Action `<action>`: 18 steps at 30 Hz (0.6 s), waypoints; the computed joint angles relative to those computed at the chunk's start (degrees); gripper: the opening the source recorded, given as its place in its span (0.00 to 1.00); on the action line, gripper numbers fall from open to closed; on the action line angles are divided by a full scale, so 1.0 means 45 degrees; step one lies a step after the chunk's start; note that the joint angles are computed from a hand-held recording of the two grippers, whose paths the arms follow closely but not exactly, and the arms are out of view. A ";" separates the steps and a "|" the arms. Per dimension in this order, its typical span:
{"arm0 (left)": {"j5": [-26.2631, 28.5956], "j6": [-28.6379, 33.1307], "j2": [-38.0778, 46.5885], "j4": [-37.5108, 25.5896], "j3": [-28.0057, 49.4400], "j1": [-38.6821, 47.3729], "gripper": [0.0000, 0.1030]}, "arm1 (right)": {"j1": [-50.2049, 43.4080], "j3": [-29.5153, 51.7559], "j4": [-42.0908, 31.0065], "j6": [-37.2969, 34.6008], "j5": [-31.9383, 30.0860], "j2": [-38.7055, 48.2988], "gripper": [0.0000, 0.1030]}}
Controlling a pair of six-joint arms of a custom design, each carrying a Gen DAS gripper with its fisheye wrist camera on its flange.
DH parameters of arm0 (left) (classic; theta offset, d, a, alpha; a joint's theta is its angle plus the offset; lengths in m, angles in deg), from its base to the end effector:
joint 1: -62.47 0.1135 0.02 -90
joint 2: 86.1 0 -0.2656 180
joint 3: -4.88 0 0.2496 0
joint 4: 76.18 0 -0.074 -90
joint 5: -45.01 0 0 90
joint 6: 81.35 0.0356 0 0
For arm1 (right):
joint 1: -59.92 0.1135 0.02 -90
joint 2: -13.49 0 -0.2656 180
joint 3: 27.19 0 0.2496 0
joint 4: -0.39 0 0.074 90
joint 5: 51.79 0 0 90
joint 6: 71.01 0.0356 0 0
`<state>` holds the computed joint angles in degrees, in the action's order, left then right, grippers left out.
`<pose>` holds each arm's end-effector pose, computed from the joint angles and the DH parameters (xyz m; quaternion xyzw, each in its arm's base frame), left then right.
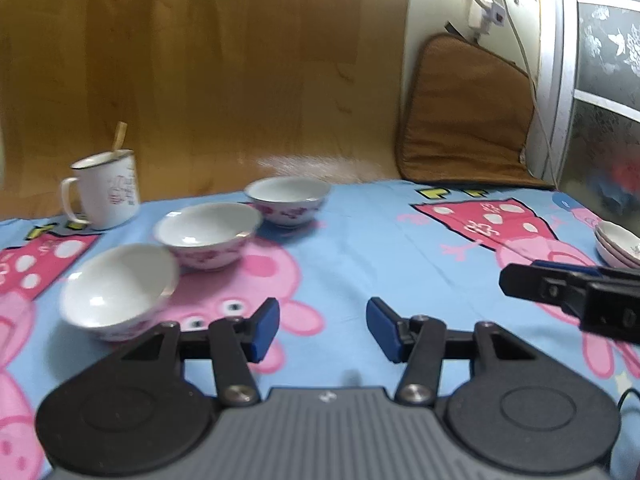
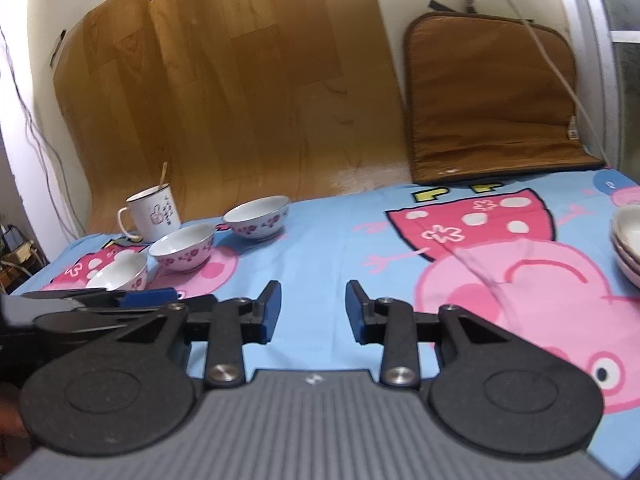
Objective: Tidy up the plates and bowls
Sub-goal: 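Move both grippers toward the white floral-rimmed bowls on the cloth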
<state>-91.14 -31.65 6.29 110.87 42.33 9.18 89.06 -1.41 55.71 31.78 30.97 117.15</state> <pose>0.1644 -0.1775 0.1014 -0.0428 0.8690 0.0095 0.4929 0.2040 0.1189 0.0856 -0.1527 0.8167 0.2473 0.4986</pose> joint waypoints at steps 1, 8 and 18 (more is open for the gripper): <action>-0.0310 -0.0137 -0.0307 -0.0038 -0.0332 -0.0153 0.49 | 0.0120 0.0126 -0.0189 -0.0049 -0.0021 -0.0012 0.37; -0.2250 -0.2673 -0.3145 -0.2303 -0.2294 -0.0994 0.49 | 0.1195 0.1710 -0.2492 -0.0283 -0.0764 -0.0194 0.37; -0.2099 -0.2802 -0.9535 -0.6764 -0.3574 0.1619 0.46 | 0.2693 0.6843 -0.7795 0.0073 -0.2710 0.0997 0.37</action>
